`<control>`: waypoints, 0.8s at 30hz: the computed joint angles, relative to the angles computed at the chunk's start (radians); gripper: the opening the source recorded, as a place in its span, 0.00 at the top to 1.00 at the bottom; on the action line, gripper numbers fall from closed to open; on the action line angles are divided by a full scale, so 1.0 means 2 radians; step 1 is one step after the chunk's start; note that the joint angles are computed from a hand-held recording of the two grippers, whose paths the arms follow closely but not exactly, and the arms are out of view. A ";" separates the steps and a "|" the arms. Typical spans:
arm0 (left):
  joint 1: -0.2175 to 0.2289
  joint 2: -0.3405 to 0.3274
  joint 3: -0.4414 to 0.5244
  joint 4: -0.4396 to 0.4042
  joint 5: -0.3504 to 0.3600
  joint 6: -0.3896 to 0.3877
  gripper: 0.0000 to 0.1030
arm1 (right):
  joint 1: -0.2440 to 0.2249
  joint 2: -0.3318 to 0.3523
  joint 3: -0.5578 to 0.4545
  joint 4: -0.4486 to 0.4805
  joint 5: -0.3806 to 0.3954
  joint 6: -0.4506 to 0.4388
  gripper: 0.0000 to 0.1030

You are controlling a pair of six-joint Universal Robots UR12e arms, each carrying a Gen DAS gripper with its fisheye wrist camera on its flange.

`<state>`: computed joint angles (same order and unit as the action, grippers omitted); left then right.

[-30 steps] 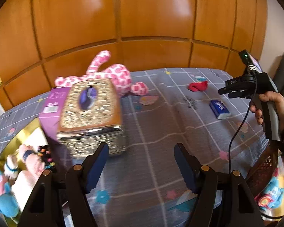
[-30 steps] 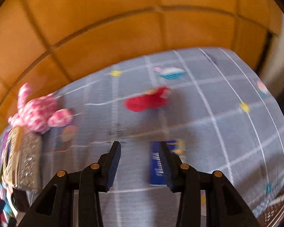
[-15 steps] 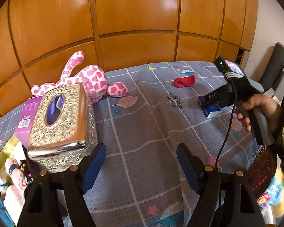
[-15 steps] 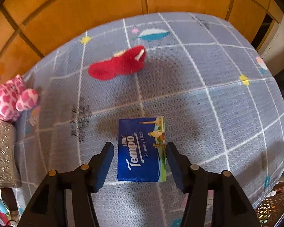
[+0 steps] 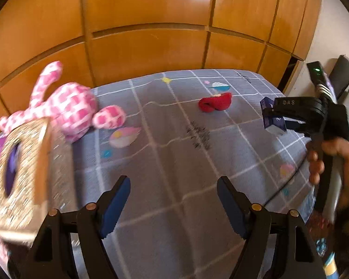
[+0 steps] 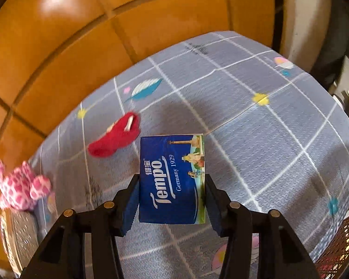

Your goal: Organize soft objects

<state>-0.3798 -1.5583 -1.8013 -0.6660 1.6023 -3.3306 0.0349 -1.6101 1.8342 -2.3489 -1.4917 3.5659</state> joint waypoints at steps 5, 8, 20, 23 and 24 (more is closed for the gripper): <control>-0.005 -0.041 0.038 -0.005 -0.003 0.012 0.30 | -0.007 -0.009 0.010 -0.024 0.005 0.024 0.50; -0.008 -0.069 0.065 -0.012 -0.005 0.024 0.39 | -0.015 -0.005 0.009 -0.027 0.025 0.041 0.50; -0.020 -0.156 0.155 -0.014 -0.011 0.065 0.29 | -0.040 -0.008 0.023 -0.045 0.101 0.071 0.50; -0.019 -0.171 0.174 -0.025 -0.030 0.065 0.21 | -0.044 -0.007 0.025 -0.046 0.117 0.074 0.50; -0.019 -0.175 0.178 -0.021 -0.029 0.064 0.21 | -0.044 -0.007 0.025 -0.045 0.121 0.074 0.50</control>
<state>-0.4181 -1.9088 -1.4453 -0.7085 1.5438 -3.2030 -0.0537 -1.6237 1.8832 -2.4392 -1.2501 3.7129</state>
